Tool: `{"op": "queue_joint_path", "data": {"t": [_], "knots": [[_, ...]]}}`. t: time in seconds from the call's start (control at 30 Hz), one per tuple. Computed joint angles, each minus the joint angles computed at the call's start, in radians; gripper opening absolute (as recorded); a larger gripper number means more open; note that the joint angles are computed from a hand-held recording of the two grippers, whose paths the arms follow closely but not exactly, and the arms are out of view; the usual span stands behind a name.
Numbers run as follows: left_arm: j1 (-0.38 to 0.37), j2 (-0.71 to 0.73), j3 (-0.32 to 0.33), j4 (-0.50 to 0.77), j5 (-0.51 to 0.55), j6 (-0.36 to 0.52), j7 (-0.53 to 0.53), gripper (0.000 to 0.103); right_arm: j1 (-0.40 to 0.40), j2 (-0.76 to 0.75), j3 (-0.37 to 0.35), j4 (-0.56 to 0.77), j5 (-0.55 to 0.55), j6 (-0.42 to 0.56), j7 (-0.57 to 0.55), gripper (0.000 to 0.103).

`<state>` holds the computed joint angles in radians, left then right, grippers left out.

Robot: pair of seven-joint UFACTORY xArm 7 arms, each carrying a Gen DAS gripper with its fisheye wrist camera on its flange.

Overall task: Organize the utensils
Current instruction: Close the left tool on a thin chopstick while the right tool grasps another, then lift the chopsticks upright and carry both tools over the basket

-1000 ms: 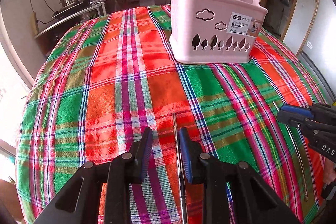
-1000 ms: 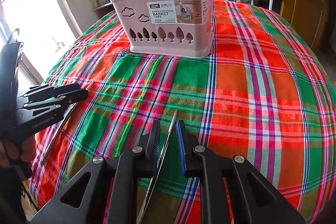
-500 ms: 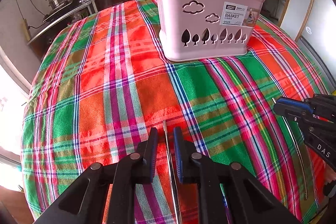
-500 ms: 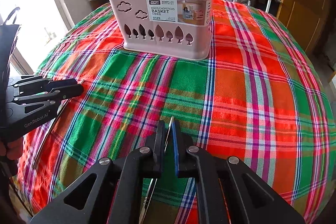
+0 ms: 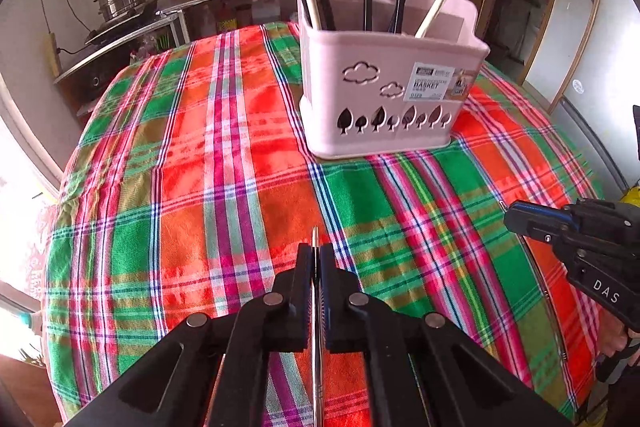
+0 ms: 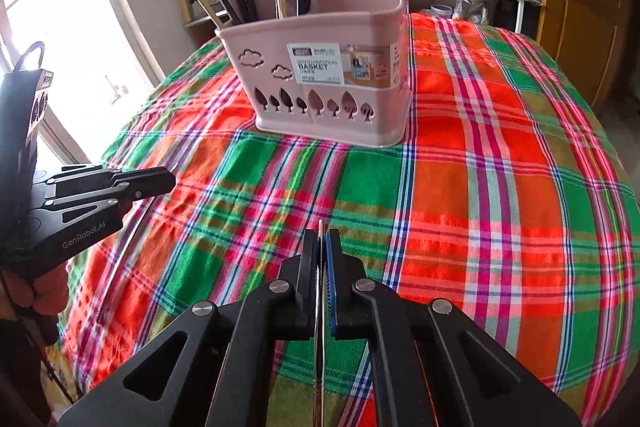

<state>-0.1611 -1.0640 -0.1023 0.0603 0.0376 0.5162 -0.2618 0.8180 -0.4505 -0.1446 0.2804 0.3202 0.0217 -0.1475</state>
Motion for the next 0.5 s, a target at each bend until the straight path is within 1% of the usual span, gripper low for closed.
{"op": "queue_joint_path", "data": {"t": [0.23, 0.5], "knots": [[-0.003, -0.138, 0.013, 0.056, -0.007, 0.068, 0.01, 0.003, -0.052, -0.124, 0.042, 0.008, -0.036, 0.014, 0.01, 0.004], [0.01, -0.235, 0.02, 0.108, -0.02, 0.101, 0.033, 0.003, -0.08, -0.253, 0.062, -0.013, -0.082, -0.002, 0.047, 0.004]]}}
